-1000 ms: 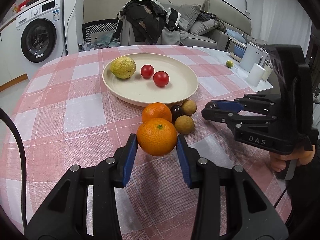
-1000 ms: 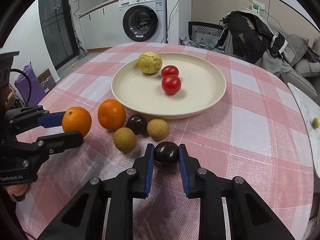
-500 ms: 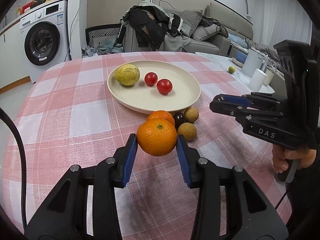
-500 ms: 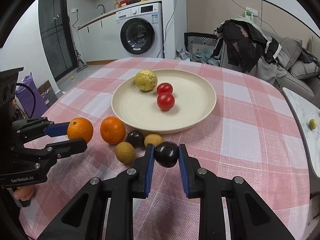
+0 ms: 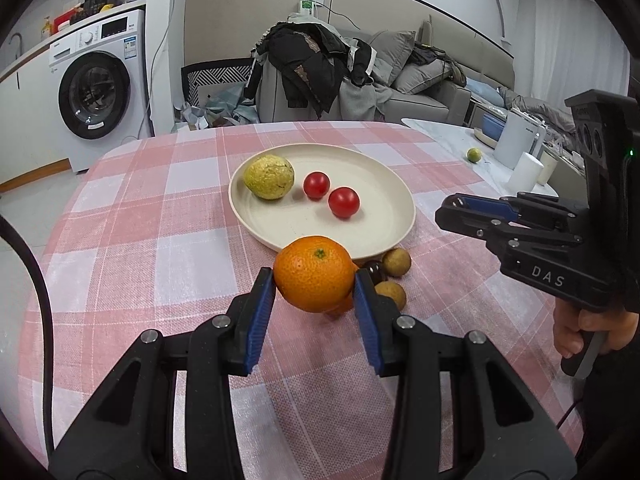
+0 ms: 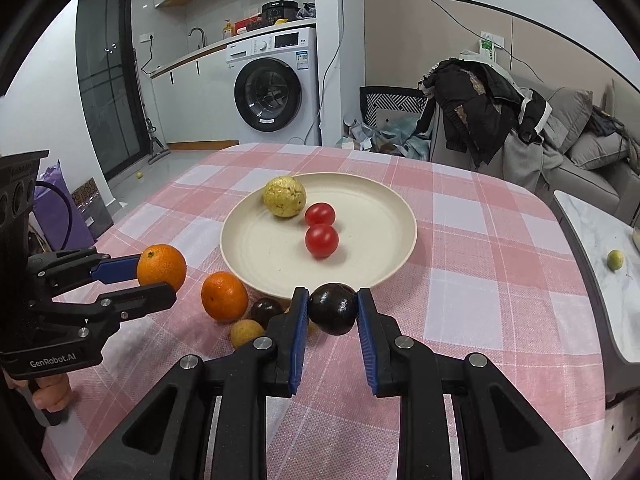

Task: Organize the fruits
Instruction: 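Carry the mandarin and plum over the cream plate and release both into it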

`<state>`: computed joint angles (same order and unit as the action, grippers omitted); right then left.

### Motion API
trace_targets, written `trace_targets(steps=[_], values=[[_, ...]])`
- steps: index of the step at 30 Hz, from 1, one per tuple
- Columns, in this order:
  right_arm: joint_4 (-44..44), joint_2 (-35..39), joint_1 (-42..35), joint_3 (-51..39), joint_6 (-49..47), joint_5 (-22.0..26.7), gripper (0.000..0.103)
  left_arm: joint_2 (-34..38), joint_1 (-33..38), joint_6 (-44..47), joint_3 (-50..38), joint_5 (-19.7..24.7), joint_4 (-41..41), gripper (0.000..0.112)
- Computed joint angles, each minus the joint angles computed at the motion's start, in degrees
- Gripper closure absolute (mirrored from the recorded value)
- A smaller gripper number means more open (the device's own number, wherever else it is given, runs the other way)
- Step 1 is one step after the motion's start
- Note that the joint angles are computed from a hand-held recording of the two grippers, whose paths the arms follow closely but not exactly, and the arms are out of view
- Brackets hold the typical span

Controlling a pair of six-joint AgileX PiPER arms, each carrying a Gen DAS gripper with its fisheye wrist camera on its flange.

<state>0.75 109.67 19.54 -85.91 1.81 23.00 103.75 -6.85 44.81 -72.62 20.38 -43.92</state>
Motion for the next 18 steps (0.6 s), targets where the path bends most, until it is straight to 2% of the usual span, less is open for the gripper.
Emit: trace_targets(steps=[4,18], values=[[1.9,0.6,-0.6,-1.7,-1.7,0.8,0.078,0.4,0.1,-1.2,-1.4,0.2,0.7,0.075],[3.6,7.9,-2.9,-11.6,-0.2,5.3,0.078,8.7,-1.9,-16.7,-13.9,1.9,15.5,0.075]])
